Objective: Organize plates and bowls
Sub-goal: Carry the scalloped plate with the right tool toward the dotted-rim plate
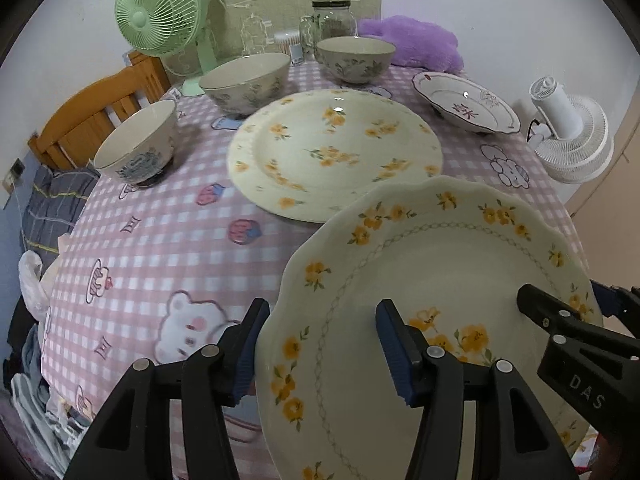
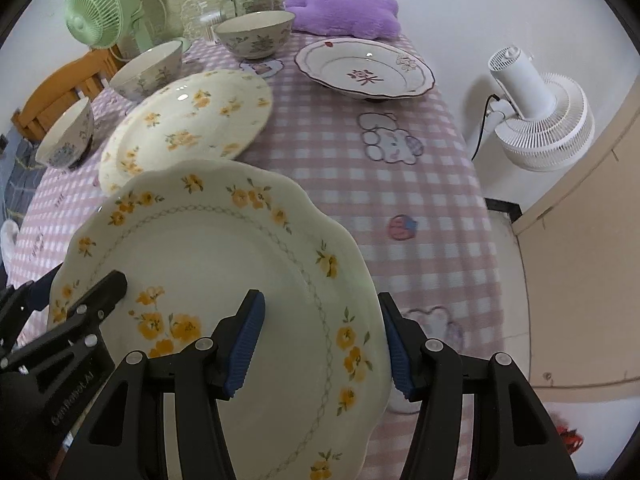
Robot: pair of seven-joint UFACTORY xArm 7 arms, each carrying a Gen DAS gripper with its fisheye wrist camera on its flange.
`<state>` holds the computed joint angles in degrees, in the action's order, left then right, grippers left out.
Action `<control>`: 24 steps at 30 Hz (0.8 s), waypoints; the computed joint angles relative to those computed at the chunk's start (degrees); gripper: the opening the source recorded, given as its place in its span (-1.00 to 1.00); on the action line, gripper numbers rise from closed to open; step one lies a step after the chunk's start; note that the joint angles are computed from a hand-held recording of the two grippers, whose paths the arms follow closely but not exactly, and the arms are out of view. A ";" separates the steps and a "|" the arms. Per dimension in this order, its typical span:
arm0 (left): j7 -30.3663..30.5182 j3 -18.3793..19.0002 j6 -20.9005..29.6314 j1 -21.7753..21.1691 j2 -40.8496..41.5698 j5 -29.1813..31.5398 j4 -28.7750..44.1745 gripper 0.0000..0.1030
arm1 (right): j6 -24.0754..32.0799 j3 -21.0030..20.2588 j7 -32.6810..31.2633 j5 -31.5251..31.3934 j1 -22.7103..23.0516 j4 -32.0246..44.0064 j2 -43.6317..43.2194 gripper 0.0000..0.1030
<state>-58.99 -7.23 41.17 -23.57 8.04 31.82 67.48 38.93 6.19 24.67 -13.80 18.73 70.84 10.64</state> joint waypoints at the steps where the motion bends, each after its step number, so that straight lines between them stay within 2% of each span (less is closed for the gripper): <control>1: 0.93 0.27 -1.03 0.65 -1.09 -0.64 -1.45 0.07 | 0.36 0.19 0.95 -0.02 0.44 0.43 0.25 0.17; 16: 11.74 1.51 -7.82 10.98 -11.94 -4.95 -15.57 0.07 | 4.94 1.23 12.43 -4.60 10.29 11.74 8.78 0.15; 24: 18.64 2.30 -11.14 15.53 -13.64 -7.88 -19.16 0.07 | 8.21 0.36 16.84 -7.01 15.44 19.41 14.45 0.15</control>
